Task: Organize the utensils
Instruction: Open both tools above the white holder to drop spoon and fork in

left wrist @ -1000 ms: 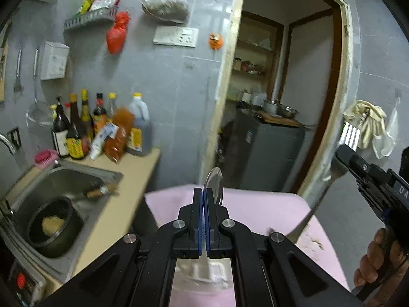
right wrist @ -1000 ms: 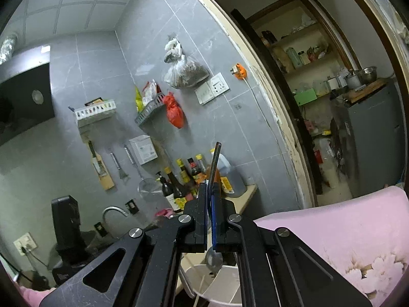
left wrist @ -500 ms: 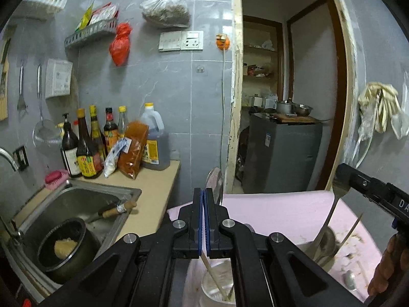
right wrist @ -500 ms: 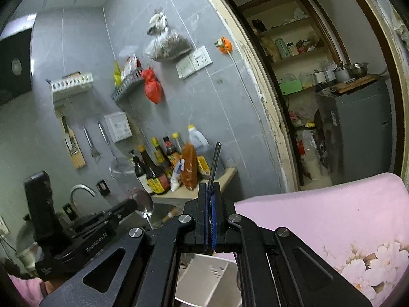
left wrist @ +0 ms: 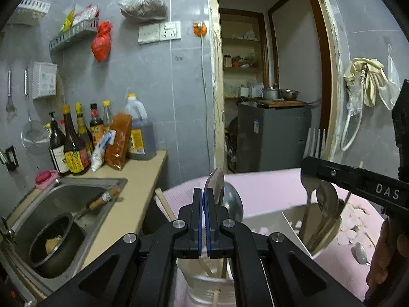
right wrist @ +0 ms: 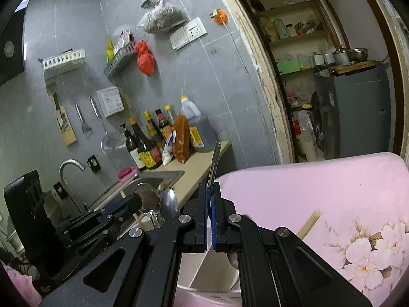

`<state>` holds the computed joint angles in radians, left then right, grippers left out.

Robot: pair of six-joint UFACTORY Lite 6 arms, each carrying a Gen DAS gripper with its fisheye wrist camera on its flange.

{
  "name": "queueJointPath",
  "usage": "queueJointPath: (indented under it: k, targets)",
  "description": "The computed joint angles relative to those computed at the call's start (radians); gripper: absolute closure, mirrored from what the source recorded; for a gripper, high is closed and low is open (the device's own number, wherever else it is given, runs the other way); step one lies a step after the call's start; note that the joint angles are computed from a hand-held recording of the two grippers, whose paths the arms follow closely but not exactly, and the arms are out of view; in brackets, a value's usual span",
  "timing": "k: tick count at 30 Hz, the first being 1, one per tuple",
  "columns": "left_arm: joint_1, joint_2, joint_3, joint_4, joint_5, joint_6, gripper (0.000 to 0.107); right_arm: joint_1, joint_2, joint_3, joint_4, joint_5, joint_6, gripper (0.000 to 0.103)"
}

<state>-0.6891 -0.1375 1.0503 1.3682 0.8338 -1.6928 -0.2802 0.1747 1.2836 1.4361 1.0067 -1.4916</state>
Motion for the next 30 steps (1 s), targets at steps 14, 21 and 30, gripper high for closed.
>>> queueJointPath:
  k: [14,21,30]
  targets:
    - [0.098,-0.099,-0.051,-0.208,-0.213,0.084,0.101,-0.034,-0.017,0.014,-0.035,0.070,0.039,0.100]
    - [0.096,-0.099,-0.019,-0.278,-0.228,0.116,0.100,-0.116,-0.030,0.058,-0.056,0.137,0.076,0.099]
    - [-0.008,-0.051,0.075,-0.249,-0.129,0.058,0.076,-0.284,0.008,0.154,-0.085,0.227,0.099,0.070]
